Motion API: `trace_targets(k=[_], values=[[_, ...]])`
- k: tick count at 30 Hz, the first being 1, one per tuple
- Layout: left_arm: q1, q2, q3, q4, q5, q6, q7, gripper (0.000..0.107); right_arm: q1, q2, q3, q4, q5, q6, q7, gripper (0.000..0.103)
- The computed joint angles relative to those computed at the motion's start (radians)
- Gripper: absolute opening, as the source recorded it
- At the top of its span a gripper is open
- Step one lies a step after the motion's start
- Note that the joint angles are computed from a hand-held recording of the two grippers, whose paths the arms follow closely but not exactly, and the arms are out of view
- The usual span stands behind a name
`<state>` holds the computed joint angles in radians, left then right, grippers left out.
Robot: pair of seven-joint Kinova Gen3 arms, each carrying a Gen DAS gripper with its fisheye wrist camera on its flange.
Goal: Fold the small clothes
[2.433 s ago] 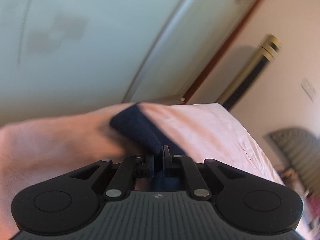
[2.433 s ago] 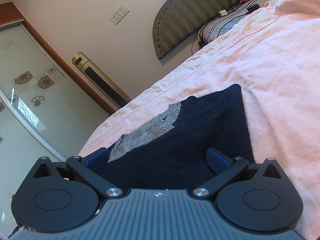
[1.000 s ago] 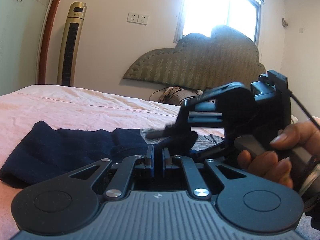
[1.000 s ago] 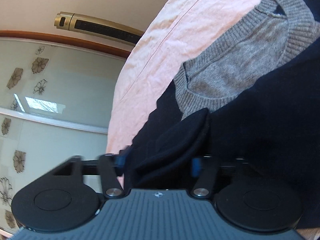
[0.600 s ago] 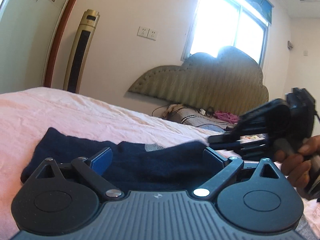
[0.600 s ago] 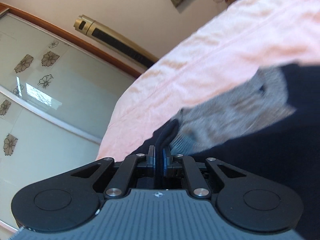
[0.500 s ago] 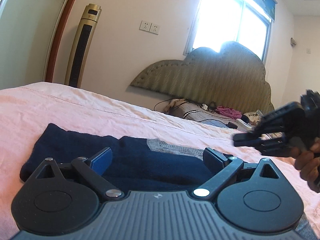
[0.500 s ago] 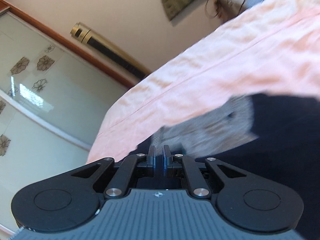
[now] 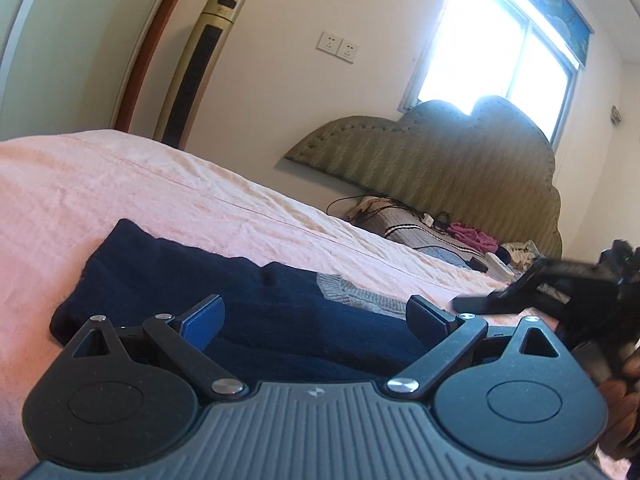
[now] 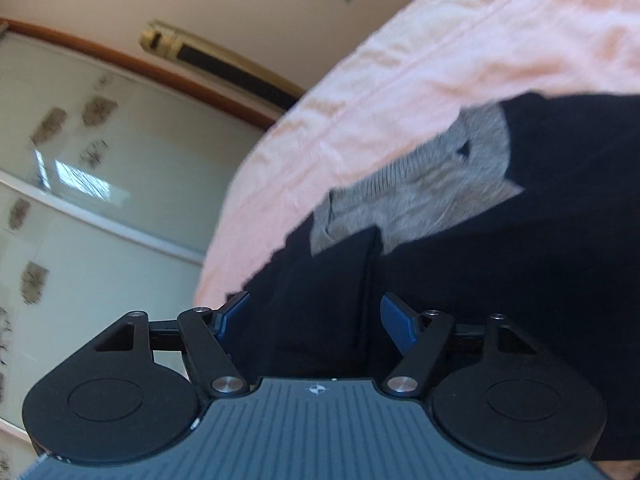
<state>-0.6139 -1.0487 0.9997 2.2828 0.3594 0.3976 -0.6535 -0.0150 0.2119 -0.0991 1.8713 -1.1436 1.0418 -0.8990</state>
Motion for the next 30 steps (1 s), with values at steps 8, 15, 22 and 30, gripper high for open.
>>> trace_targets(k=[8,15,22,30], values=[[0.003,0.008,-0.016,0.018,0.019,-0.009,0.029,0.098,0.051,-0.030,-0.241,-0.012,0.161,-0.184,-0.019,0.014],[0.011,0.019,-0.019,0.027,0.014,-0.023,0.039,0.098,0.151,-0.100,-0.135,-0.047,0.189,-0.088,0.045,0.014],[0.012,0.032,-0.014,0.024,0.006,-0.018,0.048,0.098,0.294,-0.122,-0.086,-0.026,0.297,-0.088,0.036,0.015],[-0.050,0.165,0.012,-0.101,-0.055,0.146,-0.009,0.098,0.271,-0.300,-0.134,0.180,0.079,-0.387,0.202,0.067]])
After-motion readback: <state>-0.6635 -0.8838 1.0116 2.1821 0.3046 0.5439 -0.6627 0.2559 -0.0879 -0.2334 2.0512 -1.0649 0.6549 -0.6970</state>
